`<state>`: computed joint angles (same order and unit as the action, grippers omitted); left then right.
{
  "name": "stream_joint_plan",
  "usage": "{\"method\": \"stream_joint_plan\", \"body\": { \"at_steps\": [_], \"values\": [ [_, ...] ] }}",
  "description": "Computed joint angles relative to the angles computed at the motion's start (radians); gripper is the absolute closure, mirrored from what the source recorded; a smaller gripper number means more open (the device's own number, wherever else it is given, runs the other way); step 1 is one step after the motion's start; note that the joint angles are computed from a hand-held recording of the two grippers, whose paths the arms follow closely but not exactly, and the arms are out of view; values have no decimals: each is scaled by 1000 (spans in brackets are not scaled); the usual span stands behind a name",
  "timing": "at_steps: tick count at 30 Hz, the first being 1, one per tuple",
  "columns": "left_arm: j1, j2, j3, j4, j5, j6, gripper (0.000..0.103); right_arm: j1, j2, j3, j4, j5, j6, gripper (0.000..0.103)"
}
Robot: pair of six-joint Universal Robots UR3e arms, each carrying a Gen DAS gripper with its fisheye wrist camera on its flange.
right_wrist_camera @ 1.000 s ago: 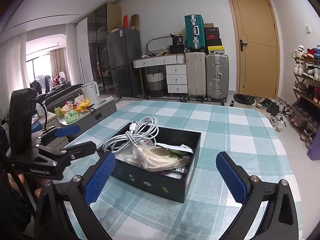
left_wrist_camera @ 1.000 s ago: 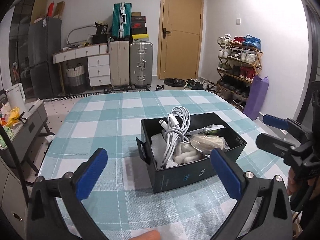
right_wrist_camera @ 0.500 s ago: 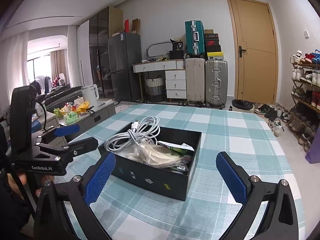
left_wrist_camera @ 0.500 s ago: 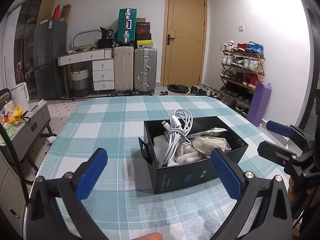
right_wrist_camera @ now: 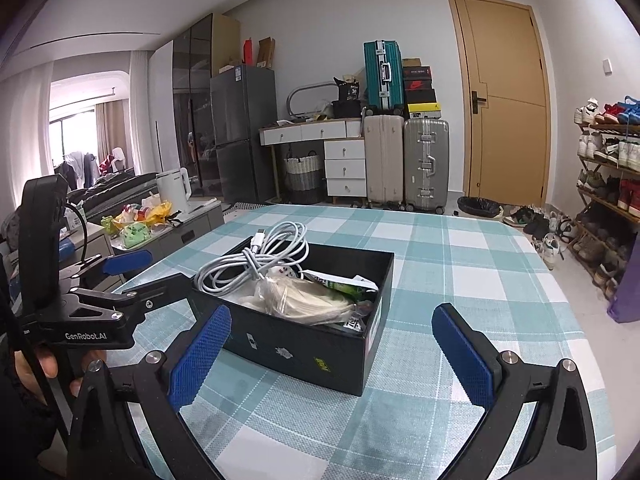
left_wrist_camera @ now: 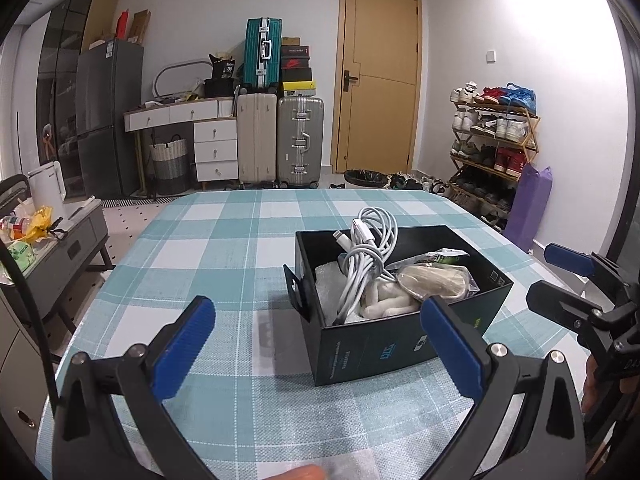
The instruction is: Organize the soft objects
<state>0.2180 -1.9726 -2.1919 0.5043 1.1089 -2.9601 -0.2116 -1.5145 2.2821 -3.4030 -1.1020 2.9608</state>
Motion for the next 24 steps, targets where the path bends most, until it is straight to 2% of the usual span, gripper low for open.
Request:
{"method": "stream_joint_plan", "body": {
  "at_steps": [18, 24],
  "values": [
    [-19, -9, -10, 38, 22, 11, 0, -25, -3, 68, -106, -5, 26, 1],
    [-20, -6, 2, 11, 24, 9, 0, -18, -3, 66, -105, -10, 19, 1]
  ]
}}
